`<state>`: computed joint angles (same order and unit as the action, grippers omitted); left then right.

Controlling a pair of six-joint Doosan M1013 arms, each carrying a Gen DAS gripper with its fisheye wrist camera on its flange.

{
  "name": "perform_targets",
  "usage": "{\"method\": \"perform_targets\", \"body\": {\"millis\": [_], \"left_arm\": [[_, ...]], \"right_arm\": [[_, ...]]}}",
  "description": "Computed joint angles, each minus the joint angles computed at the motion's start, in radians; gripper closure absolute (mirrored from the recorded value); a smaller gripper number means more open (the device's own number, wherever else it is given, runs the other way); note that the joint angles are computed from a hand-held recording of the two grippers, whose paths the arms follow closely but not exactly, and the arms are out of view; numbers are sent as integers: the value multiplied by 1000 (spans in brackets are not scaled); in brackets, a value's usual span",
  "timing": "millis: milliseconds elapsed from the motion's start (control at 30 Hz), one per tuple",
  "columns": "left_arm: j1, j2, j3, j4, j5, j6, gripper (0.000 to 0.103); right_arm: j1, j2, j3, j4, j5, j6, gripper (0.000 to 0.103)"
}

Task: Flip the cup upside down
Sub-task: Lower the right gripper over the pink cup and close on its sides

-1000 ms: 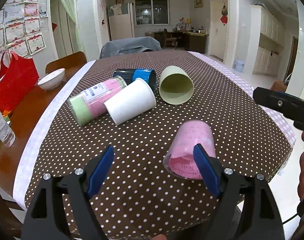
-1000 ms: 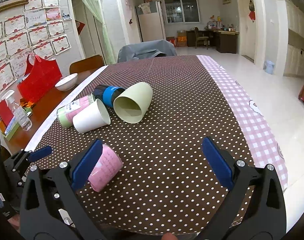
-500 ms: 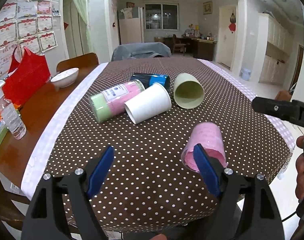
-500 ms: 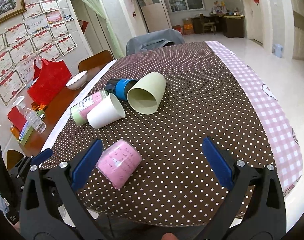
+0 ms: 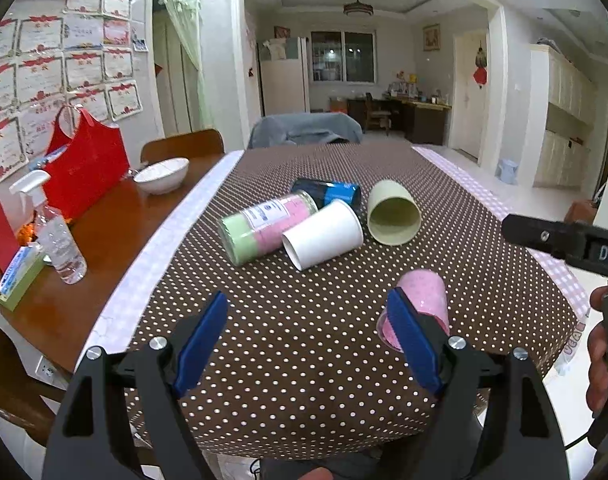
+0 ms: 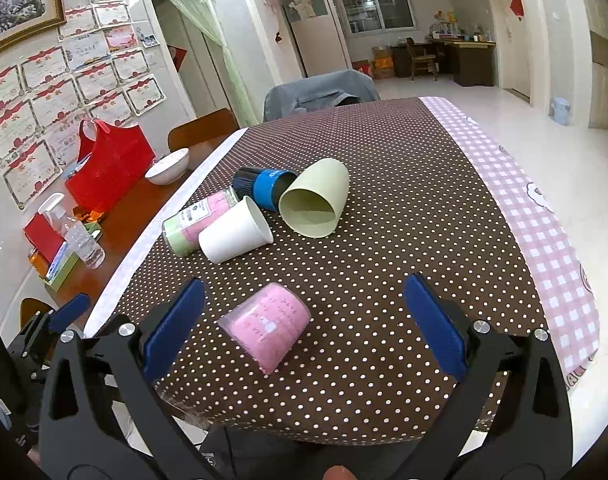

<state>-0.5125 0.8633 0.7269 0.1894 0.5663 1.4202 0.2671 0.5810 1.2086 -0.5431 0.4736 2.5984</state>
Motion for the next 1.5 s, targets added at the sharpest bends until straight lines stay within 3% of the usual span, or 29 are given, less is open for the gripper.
{"method": "perform_targets", "body": {"millis": [567,700,1000,1267,1500], "left_arm": [[3,-64,118,264,-110,-285,21],[2,-66,132,349,-122,-380,21],[14,-50,117,313,-116,-369,21],[27,-31,92,294,-90,-369,21],[39,-11,66,205,-69,-296,21]], "right_arm": [[2,25,-53,187,50,-135,6],[-11,42,-79,303,79,-207,6],[-66,126,-193,712,220,-388,6],[-75,195,-309,759,360,-343,6],[-84,264,-429,780,509,-294,6]]}}
